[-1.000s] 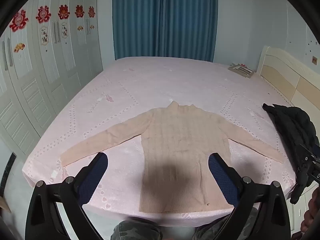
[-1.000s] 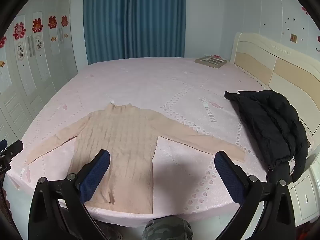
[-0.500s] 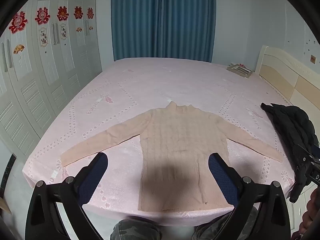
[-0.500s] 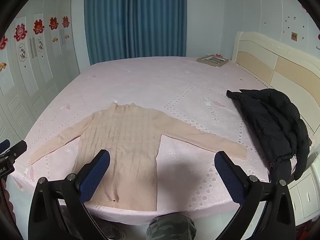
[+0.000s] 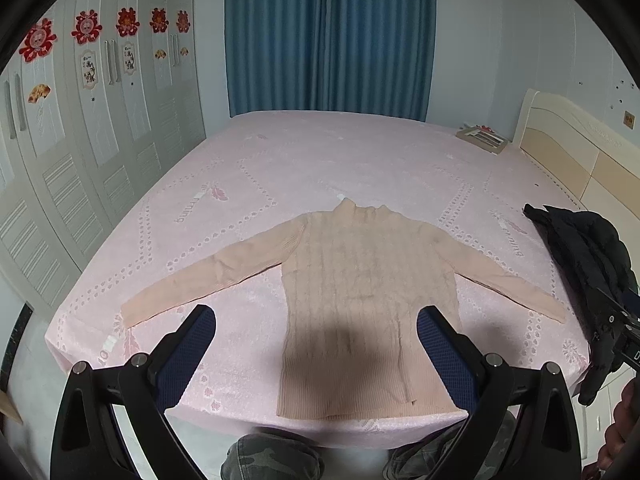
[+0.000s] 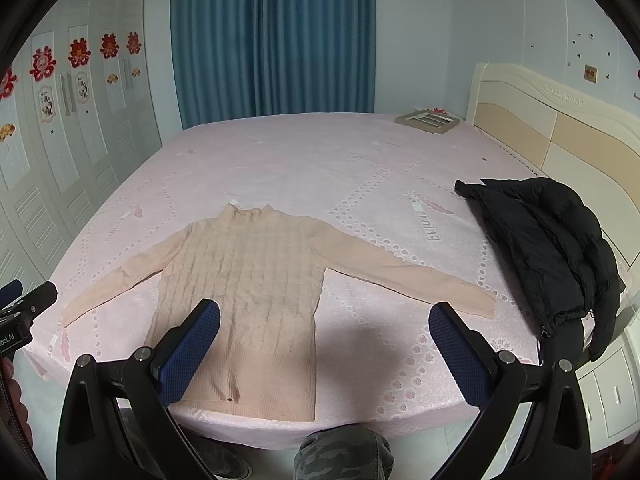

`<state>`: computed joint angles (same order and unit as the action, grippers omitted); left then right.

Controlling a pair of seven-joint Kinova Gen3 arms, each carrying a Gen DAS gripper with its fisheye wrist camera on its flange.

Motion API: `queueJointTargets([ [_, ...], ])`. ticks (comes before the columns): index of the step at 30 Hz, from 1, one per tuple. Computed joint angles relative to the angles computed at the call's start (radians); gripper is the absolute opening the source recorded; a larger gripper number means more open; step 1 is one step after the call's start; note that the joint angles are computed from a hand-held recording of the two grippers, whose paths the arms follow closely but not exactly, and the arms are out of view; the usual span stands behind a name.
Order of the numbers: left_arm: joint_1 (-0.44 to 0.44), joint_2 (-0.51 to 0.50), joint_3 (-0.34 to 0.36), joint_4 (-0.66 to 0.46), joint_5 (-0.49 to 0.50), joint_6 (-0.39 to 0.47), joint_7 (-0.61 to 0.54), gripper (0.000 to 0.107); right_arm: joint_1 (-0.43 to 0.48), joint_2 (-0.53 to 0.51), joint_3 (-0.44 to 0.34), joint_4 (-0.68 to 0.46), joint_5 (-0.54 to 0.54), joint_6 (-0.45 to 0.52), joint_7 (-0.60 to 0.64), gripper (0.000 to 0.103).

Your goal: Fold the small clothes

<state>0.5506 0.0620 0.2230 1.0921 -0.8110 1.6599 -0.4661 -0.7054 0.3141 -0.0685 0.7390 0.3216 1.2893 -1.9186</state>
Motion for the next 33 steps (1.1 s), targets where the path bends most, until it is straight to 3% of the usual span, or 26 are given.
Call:
queueJointTargets([
  [33, -0.019, -0.018, 0.014, 0.027, -0.004, -0.017, 0.004, 0.102, 0.013, -0.008, -0.004, -0.012, -0.019, -0.004, 0.020, 0.102],
])
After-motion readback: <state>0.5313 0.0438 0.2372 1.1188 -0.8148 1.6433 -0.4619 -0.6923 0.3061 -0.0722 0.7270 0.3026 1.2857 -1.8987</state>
